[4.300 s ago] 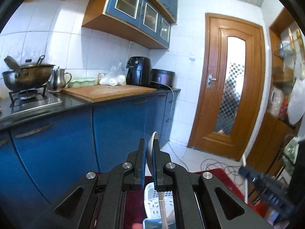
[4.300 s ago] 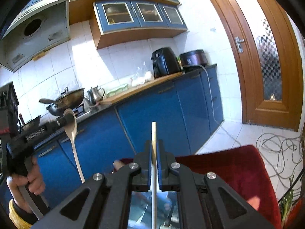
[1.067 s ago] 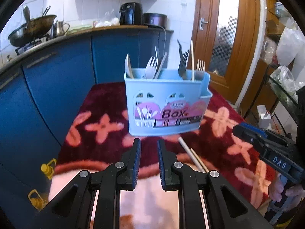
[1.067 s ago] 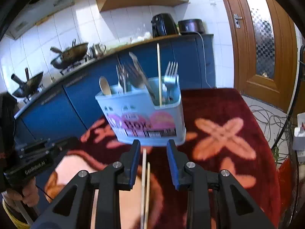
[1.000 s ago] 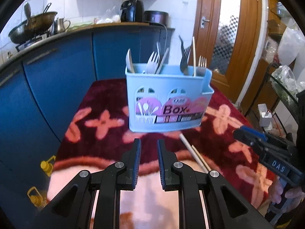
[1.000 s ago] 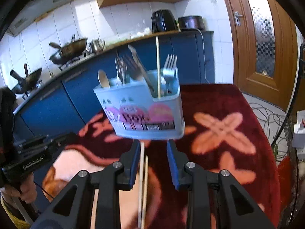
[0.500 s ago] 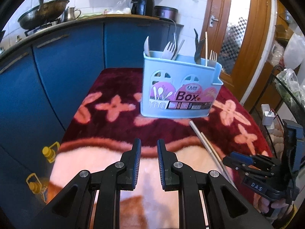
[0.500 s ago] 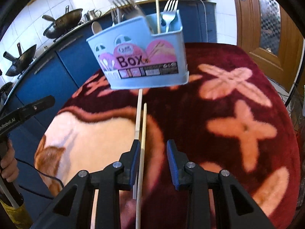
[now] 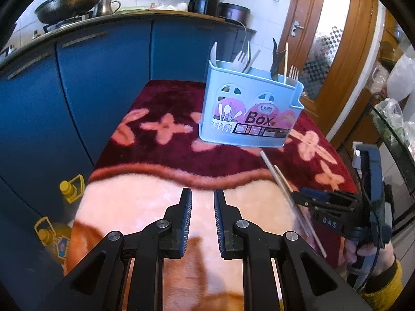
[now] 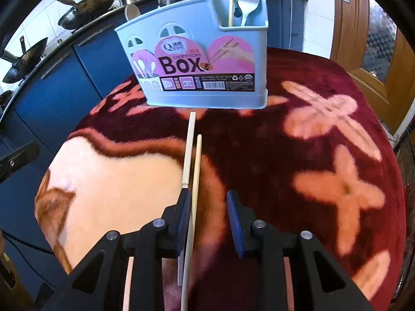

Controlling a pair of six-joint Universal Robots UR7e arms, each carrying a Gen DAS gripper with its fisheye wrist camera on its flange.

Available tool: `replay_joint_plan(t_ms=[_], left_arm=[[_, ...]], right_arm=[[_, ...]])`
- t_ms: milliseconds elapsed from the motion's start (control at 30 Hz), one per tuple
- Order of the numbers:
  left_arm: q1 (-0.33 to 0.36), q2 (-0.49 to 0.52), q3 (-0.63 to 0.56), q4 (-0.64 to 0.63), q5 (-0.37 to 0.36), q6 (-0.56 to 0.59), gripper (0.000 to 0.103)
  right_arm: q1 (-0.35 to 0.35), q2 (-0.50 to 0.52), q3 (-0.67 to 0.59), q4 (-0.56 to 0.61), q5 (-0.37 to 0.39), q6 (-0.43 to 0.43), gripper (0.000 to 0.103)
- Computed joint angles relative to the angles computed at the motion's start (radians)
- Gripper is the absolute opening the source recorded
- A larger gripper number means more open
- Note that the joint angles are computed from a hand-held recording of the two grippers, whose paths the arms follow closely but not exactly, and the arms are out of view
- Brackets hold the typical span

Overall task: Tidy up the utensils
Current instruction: 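Close right tool on a wooden chopstick while left tool grasps a white chopstick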

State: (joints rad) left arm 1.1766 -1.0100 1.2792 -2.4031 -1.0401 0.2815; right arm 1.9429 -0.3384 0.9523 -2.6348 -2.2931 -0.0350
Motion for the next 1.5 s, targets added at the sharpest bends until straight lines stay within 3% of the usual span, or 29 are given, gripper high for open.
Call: replay_joint_plan(t_ms=[133,267,467,600,933,1233,1500], left_arm=[[-0.003,0.011,-0.003,0.013,0.0,-0.004,0.017],[-0.006,0.027,-0.013,0.024,-0.003,-0.001,0.017],[-0.007,0.076,-0.07,0.089,-0.051,-0.051,0.017],[-0.01,0.124,-0.118,0.144,-0.064,-0.083,0.017],[-0.017,0.276,-0.297,0.359,-0.089,-0.153,0.017],[-0.031,0.36,-0.384,0.416,-0.052,-0.147,0.018],[-0.033,0.382,-0.39,0.39,-0.034,-0.11,0.017]], right_arm=[[0.011,0.029,-0.035,0.011,-0.052,-0.028,0.023],[0.007,0.015,-0.013,-0.019,-0.023,-0.023,0.006],[-0.004,-0.038,0.069,-0.124,0.032,0.003,0.006],[-0.006,-0.064,0.112,-0.196,0.046,-0.028,0.006],[-0.031,-0.126,0.211,-0.297,0.111,-0.017,0.006],[-0.052,-0.169,0.281,-0.358,0.179,-0.014,0.006],[-0.066,-0.183,0.31,-0.396,0.219,-0.014,0.006]])
